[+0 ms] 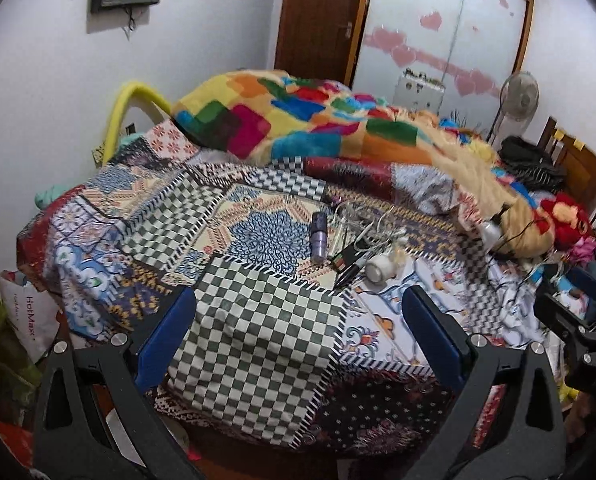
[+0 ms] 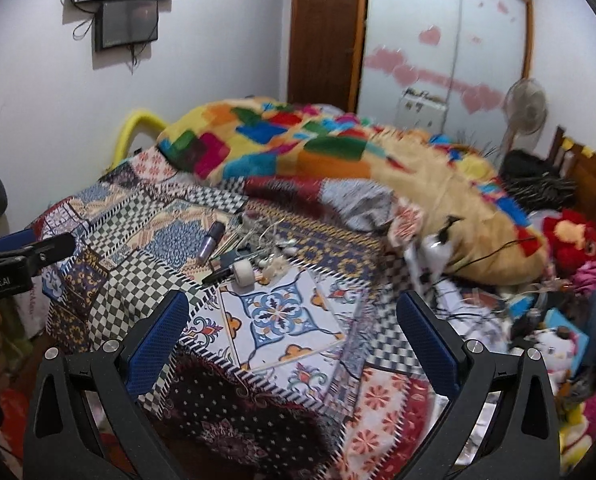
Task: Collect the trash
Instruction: 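Grasp the white tape roll with the right tool while the left tool grasps the black Sharpie marker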
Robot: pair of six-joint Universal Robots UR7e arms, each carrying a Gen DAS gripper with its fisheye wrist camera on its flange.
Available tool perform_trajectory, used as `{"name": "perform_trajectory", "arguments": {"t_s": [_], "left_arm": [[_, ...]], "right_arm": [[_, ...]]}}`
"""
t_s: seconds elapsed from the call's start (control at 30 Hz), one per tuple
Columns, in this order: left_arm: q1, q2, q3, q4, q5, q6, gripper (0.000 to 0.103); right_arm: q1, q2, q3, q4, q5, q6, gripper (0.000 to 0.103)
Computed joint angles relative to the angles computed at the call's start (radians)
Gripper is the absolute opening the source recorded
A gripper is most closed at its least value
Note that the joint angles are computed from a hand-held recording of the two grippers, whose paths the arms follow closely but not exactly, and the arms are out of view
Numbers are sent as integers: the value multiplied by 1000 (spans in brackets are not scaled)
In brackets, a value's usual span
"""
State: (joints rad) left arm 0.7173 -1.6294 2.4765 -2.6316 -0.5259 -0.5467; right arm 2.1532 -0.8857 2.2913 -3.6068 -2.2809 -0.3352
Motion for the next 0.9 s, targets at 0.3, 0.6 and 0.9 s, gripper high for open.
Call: {"name": "perform_trajectory", "arguments": {"t_s": [0.3,0.6,0.9], "left_arm": [[202,280,-93,-349,-123,324,103],[340,400,-194,-390,-227,416,85],[383,480,-260,-401,-302,502,64]], "right_arm": [[-155,93,-127,109,181,-78,92],[-246,185,-271,305,308,-124,51],[-294,233,-348,425,363,-126,34]]}}
